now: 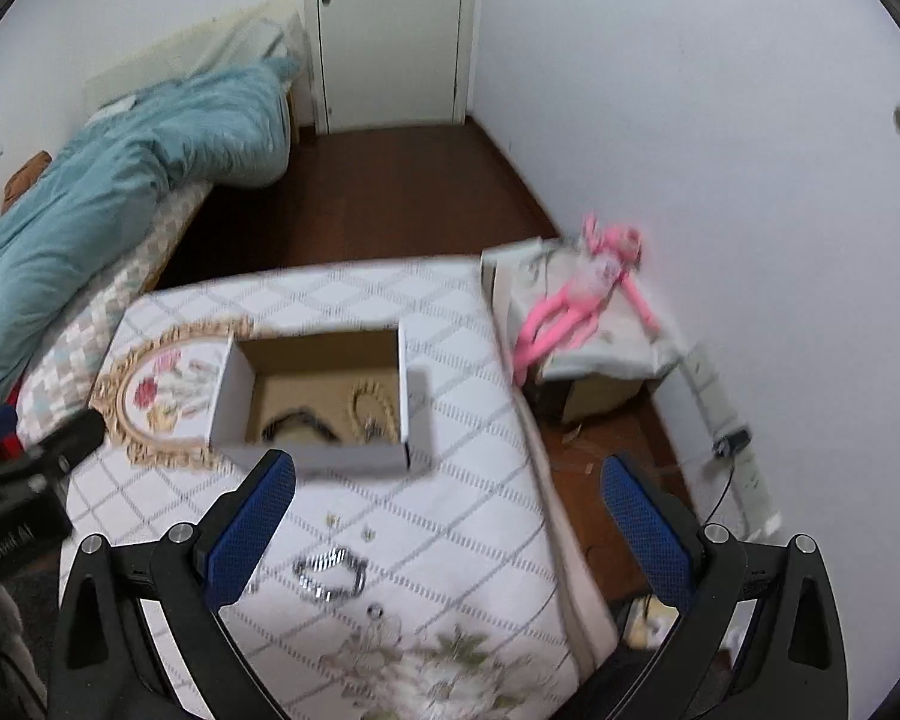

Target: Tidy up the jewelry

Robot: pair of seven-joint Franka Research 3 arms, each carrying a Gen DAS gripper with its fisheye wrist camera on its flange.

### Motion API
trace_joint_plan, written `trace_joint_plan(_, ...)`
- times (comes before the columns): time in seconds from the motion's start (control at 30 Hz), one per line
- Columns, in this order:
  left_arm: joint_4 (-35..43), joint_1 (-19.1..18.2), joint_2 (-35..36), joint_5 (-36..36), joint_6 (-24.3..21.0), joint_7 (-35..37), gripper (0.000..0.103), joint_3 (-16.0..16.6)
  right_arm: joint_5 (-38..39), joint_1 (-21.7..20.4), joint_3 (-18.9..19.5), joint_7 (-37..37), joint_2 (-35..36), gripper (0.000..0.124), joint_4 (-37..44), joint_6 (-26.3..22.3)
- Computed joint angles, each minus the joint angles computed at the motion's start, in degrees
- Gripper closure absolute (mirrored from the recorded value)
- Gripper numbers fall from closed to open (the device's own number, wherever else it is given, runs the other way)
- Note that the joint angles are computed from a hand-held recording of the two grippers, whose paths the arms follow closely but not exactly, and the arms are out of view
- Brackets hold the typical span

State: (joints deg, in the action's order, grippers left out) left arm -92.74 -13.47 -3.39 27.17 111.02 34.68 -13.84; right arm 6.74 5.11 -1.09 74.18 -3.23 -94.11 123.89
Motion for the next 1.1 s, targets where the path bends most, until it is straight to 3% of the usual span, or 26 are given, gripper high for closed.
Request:
trace_joint_plan(0.1, -4.61, 0.34, -1.46, -1.66, -0.37, -0.68, 0.000, 0.40, 1.51, -0.17, -0.31, -0.47, 0.07, 0.028, -3.26, -1.72)
trace_joint_plan(0.17, -7.34, 0.56, -2.19, -2.95, -0.70, -0.86, 0.000, 0.53, 3.14, -0.34, -0.55, -0.62, 1.03, 0.049, -4.73, -4.31)
trace_joint_plan(0.27, -11.04, 0.87, -2.91, -5.85, -1.17, -0.52, 0.000, 0.85, 5.54, -0.55, -0.72, -1.55, 2.78, 0.059, -6.35, -6.60)
trace_joint_plan(0.53, -16.96, 1.67, -3.00, -11.00, -1.90, 0.06, 0.000, 1.61, 3.11, 1.12, 0.51, -3.19, 5.84, 0.060, -11.09, -3.84)
trace_joint_plan(0.67, -18.92, 2.12, -3.04, -14.88, -0.07, 1.13, 0.001, 2.21, 1.24, 2.12, 0.87, -2.60, 6.70, 0.061, -11.84, -3.15)
trace_joint_plan(0.7, -19.28, 2.16, -3.01, -15.88, 0.72, 1.75, 0.001, 2.32, 0.19, 2.48, 1.01, -2.74, 5.91, 0.062, -13.29, -1.13)
trace_joint_plan(0.8, -19.87, 2.15, -2.78, -18.47, 3.14, 3.64, 0.002, 2.44, -2.53, 3.19, 1.30, -3.13, 4.37, 0.077, -15.61, 1.81)
trace_joint_plan(0.83, -19.98, 2.10, -2.61, -19.40, 4.18, 4.56, 0.004, 2.47, -2.73, 3.23, 1.29, -3.16, 4.15, 0.102, -15.77, 2.06)
trace_joint_plan(0.87, -19.91, 2.04, -2.33, -20.56, 4.98, 5.57, 0.006, 2.52, -3.24, 3.26, 1.28, -2.92, 4.21, 0.113, -15.60, 1.67)
trace_joint_plan(1.1, -17.27, 1.42, 0.90, -21.37, 7.51, 8.99, 0.010, 1.69, -3.33, 1.61, -0.13, -1.62, 4.86, 0.118, -13.90, -1.09)
